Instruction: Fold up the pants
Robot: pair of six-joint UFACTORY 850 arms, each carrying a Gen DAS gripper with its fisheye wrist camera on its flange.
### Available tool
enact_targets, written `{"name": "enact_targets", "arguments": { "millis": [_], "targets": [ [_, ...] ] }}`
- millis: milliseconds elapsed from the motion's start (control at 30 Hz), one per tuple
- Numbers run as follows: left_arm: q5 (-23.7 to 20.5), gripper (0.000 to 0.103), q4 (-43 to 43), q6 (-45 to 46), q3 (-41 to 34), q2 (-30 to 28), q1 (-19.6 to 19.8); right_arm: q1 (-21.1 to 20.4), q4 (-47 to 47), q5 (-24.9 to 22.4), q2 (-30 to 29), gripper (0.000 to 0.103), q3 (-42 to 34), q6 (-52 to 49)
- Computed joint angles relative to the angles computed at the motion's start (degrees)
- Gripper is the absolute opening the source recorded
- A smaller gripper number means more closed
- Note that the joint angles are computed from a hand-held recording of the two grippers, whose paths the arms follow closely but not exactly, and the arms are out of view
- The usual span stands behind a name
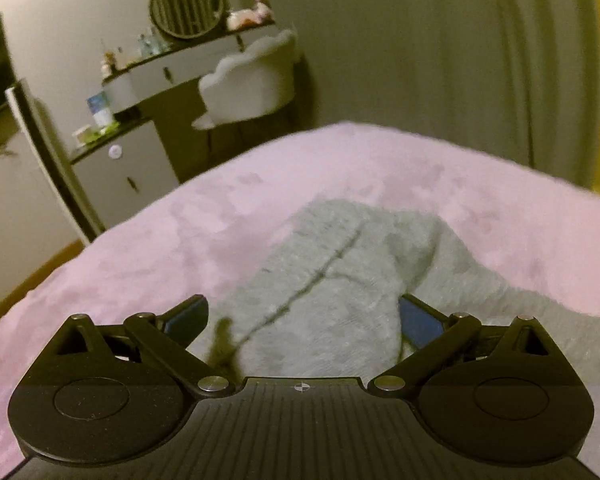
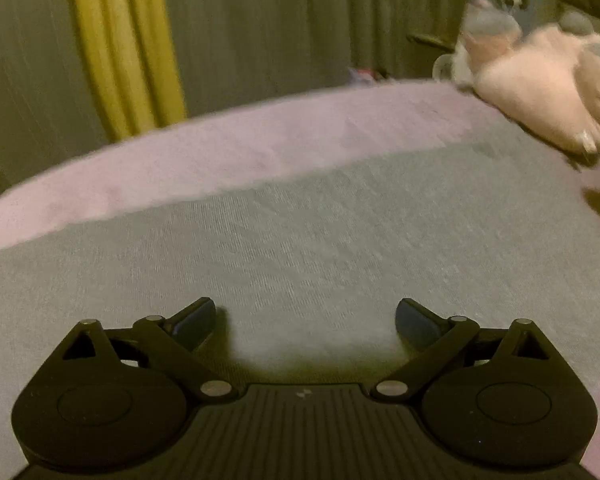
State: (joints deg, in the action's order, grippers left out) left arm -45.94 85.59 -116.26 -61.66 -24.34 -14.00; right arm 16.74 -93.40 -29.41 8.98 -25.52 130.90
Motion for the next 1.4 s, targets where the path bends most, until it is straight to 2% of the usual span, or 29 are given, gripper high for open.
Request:
{"name": "enact_targets", "arguments": {
  "millis": [100, 133, 167, 267, 333, 400, 433, 500, 567, 667, 800, 867, 933, 1067, 1133, 1200, 1300, 1400],
  "targets": [
    [2.0, 0.103, 2.6, -5.1, 3.5, 4.2, 0.0, 5.2, -4.3, -2.4, -1.8, 0.075, -2.7, 2.5],
    [3.2, 0.103, 3.0, -5.4, 4.7, 5.7, 0.2, 6.5, -5.8, -1.8, -3.1, 0.058, -4.1, 3.6],
    [4.6, 0.103, 3.8, -5.8, 6.1, 7.2, 0.4, 7.4, -7.4, 0.0, -4.8, 0.046, -5.9, 4.9],
    [9.4, 0.103, 5.2, -7.3, 10.1, 11.1, 1.1, 9.1, -13.6, 5.5, -10.4, 0.039, -11.1, 9.8],
    [12.4, 0.103, 12.6, -17.0, 13.7, 13.9, 1.8, 11.1, -18.1, 6.7, -15.1, 0.034, -14.9, 12.3],
    [12.7, 0.103, 20.1, -26.3, 15.2, 14.5, 2.7, 12.5, -17.4, 6.7, -19.9, 0.033, -18.9, 10.0],
    [12.1, 0.103, 20.4, -27.8, 15.1, 14.0, 2.8, 13.2, -13.8, 5.4, -22.4, 0.033, -21.1, 6.0],
    [12.7, 0.103, 15.4, -23.5, 13.2, 12.1, 3.2, 13.9, -11.1, 1.9, -25.5, 0.033, -23.9, 2.6],
    [13.9, 0.103, 8.3, -16.2, 10.9, 10.3, 3.7, 13.2, -5.8, 2.2, -27.1, 0.033, -26.9, -2.4],
    [13.7, 0.103, 7.3, -16.0, 10.6, 9.5, 3.9, 12.0, -1.2, 2.5, -26.9, 0.028, -29.0, -4.3],
    [13.3, 0.103, 11.4, -20.7, 11.8, 10.2, 3.8, 13.4, -14.0, 6.5, -22.7, 0.027, -25.0, 9.6],
    [13.1, 0.103, 11.0, -20.0, 11.7, 10.1, 3.7, 15.1, -16.8, 7.6, -22.8, 0.027, -24.0, 9.4],
    [13.3, 0.103, 10.0, -18.5, 11.4, 9.9, 3.7, 16.3, -14.5, 6.1, -25.1, 0.027, -24.8, 5.6],
    [13.8, 0.103, 8.7, -18.5, 11.4, 10.2, 4.0, 16.1, -16.7, 1.7, -27.7, 0.028, -25.9, 6.7],
    [13.6, 0.103, 7.2, -17.5, 11.1, 10.1, 4.1, 14.9, -13.8, 1.6, -26.9, 0.027, -26.0, 5.2],
    [13.2, 0.103, 6.5, -16.5, 10.9, 9.9, 3.9, 14.3, -12.6, -0.5, -24.5, 0.027, -24.4, 4.2],
    [12.7, 0.103, 6.0, -14.7, 10.3, 9.2, 3.4, 12.6, -13.6, -1.1, -18.4, 0.028, -18.6, 3.5],
    [11.9, 0.103, 4.9, -12.0, 9.7, 8.6, 2.9, 10.7, -9.1, 0.1, -13.3, 0.029, -12.3, -0.8]
  ]
}}
